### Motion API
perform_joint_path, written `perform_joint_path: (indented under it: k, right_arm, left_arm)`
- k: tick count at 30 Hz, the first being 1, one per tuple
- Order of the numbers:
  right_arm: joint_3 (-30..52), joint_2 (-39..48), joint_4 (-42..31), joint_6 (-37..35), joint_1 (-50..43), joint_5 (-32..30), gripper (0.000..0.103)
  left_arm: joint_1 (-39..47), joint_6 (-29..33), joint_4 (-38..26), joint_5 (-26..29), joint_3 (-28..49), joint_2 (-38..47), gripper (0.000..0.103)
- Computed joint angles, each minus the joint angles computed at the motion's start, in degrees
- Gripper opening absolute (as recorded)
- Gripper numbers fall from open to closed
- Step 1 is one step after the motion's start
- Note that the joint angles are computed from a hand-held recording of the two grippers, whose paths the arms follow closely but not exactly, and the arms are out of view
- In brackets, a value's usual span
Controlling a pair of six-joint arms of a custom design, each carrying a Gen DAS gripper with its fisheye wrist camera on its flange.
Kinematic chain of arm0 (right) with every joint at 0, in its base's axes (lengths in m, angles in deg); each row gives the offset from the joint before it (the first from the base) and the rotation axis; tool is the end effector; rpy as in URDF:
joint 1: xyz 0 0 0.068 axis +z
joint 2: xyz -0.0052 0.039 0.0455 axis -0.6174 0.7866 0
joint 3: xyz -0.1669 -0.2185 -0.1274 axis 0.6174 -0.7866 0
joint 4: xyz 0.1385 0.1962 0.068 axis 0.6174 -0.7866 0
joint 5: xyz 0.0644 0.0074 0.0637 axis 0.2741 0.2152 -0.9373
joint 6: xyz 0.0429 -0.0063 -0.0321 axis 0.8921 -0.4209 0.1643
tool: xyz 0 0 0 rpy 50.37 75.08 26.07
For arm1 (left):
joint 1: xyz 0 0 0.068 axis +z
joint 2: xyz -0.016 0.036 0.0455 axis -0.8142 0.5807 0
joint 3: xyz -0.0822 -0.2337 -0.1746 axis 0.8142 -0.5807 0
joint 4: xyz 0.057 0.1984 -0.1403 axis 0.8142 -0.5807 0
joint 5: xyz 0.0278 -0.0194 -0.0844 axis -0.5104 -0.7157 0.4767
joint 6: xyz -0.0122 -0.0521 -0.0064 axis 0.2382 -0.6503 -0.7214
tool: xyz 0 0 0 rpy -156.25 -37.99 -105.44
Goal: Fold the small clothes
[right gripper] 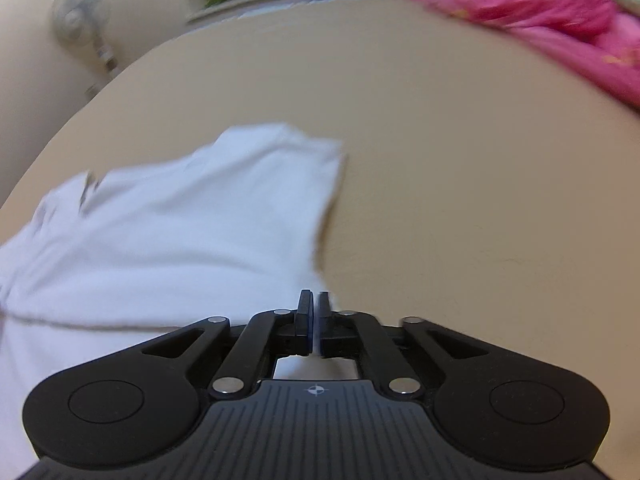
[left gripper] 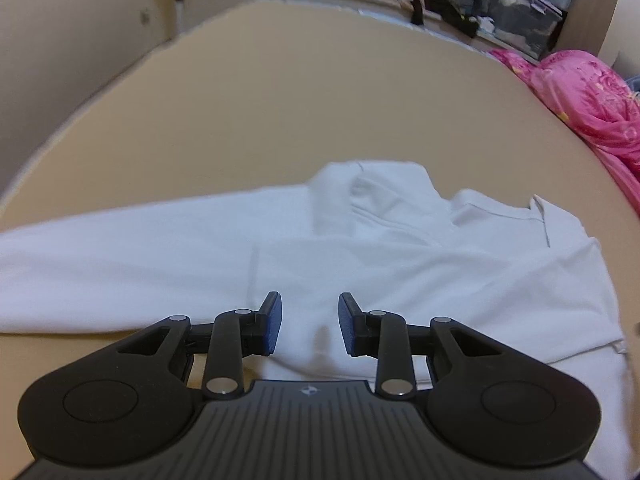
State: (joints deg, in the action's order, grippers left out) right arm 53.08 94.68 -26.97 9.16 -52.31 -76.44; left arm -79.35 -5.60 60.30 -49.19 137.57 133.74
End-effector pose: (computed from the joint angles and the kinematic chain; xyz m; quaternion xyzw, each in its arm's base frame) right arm 0.2002 -0.0414 0.2064 0.0905 0.9233 0.0821 0.3642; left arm 0.2989 -0.1286 0.1911 -0.0380 0.9445 -0.0199 0.3256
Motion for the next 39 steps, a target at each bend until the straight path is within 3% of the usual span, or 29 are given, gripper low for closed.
perform_joint_path:
  k: [2, 5, 7, 9, 12, 15, 18, 20, 21, 25, 28, 30, 34, 39]
  right_arm:
    - [-0.36, -9.40, -4.79, -1.03, -1.13, -2.02, 0.007]
    - [0.93, -22.64, -13.90, -6.86, -6.44, -6.91, 0.022]
    - [1.89, -29.73, -20.47, -11.68, -13.55, -14.14, 0.034]
    - [1.84, -35.09, -26.24, -16.41, -21.10, -21.56, 0.037]
    - [0.72, -37.90, -33.53, -21.45, -29.44, -27.33, 0.037]
    - [0.92, -38.96, -39.35, -23.62, -30.21, -24.89, 0.036]
    - [1.32, -41.15, -41.57, -29.06, -35.06, -27.92, 0.036]
    - [-0.52, -42.44, -36.70, -22.33, -27.76, -21.05, 0.036]
    - [-0.84, -41.90, -35.60, -20.47, -25.99, -18.83, 0.036]
    - [-1.86, -41.02, -33.00, -15.53, -24.18, -17.06, 0.036]
    - [-4.19, -41.08, -27.71, -7.26, -14.21, -9.34, 0.036]
    - [-4.65, -40.49, -27.11, -6.33, -13.40, -8.98, 0.036]
    - [-4.96, -40.16, -26.41, -6.20, -12.61, -8.45, 0.037]
    - [-5.40, -38.74, -24.90, -6.35, -12.00, -8.62, 0.037]
  left_arm:
    - [-2.03, 1.07, 0.06, -4.84, -1.88, -4.40, 0.035]
    - [-5.40, 2.30, -3.12, -11.96, -2.56, -10.94, 0.045]
    - [-7.48, 2.95, -5.93, -14.97, -3.29, -16.32, 0.050]
    - [-9.70, 3.77, -8.38, -17.15, -4.42, -21.19, 0.054]
    - [-12.05, 5.39, -10.99, -19.54, -6.67, -27.55, 0.062]
    - [-11.10, 7.07, -10.60, -19.71, -10.29, -31.86, 0.070]
    - [-7.86, 5.25, -8.37, -20.43, -15.98, -33.31, 0.069]
    - [-5.71, 5.35, -7.83, -19.85, -18.82, -31.81, 0.068]
    - [-4.34, 5.13, -10.34, -19.75, -17.78, -29.21, 0.062]
    - [1.38, 7.81, -6.28, -16.81, -20.47, -31.71, 0.062]
    - [5.54, 9.21, -5.33, -15.77, -21.27, -31.14, 0.054]
    - [9.85, 9.93, -4.59, -12.53, -21.76, -31.59, 0.045]
    - [21.43, 12.23, -3.94, -4.73, -21.77, -33.61, 0.044]
    - [39.46, 12.82, -4.08, 7.84, -19.14, -29.81, 0.044]
